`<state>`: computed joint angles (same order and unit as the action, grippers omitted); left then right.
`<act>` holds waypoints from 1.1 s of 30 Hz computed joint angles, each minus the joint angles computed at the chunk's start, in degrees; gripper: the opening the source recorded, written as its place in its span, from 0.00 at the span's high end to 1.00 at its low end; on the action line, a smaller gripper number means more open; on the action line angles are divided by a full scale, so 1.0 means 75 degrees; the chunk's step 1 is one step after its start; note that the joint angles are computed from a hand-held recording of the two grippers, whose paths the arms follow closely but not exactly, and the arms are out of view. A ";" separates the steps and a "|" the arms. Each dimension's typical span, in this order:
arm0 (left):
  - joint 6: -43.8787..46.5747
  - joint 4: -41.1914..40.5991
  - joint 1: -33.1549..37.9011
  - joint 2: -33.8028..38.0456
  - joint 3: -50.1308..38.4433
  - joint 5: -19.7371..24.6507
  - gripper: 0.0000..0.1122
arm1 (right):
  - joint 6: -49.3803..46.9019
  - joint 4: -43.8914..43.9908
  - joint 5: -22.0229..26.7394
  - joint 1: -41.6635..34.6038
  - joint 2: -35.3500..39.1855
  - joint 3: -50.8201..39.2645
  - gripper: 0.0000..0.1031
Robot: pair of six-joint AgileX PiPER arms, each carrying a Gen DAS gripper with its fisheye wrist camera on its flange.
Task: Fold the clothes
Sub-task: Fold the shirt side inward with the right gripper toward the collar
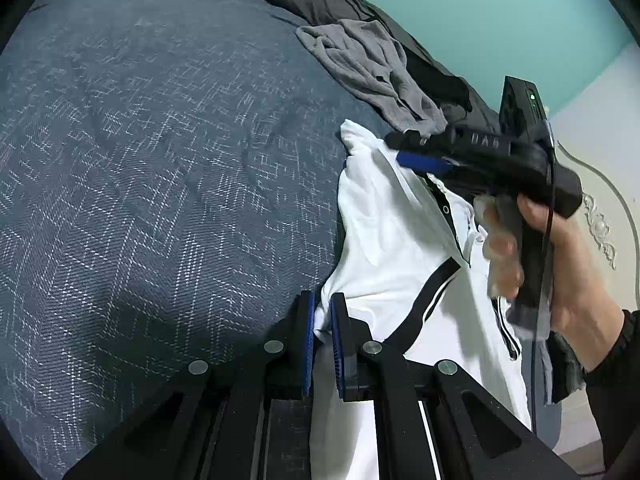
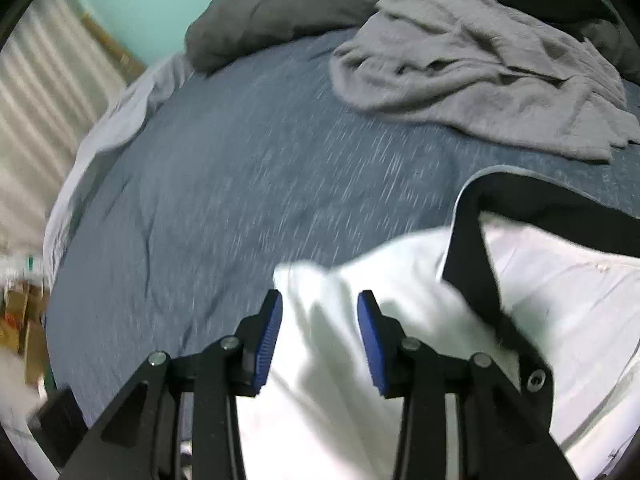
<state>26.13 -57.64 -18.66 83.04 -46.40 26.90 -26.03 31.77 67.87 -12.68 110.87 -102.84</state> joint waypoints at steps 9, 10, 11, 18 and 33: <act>0.0117 -0.0048 0.0089 -0.0033 0.0057 0.0118 0.92 | -0.0641 -0.0573 -0.0456 0.0278 -0.0170 0.0601 0.98; 0.0158 -0.0085 0.0106 -0.0059 0.0088 0.0127 0.92 | -0.0643 -0.0605 -0.0494 0.0268 -0.0180 0.0620 0.98; 0.0199 -0.0122 0.0122 -0.0086 0.0118 0.0136 0.92 | -0.0561 -0.0634 -0.0586 0.0226 -0.0198 0.0629 0.98; 0.0194 -0.0197 0.0119 -0.0183 0.0224 0.0103 0.92 | 0.0014 -0.0768 -0.0919 0.0115 -0.0077 0.0538 0.98; 0.0277 -0.0544 0.0282 -0.0464 0.0368 0.0175 0.88 | -0.0337 -0.0251 -0.0883 0.0001 -0.0302 0.0831 0.98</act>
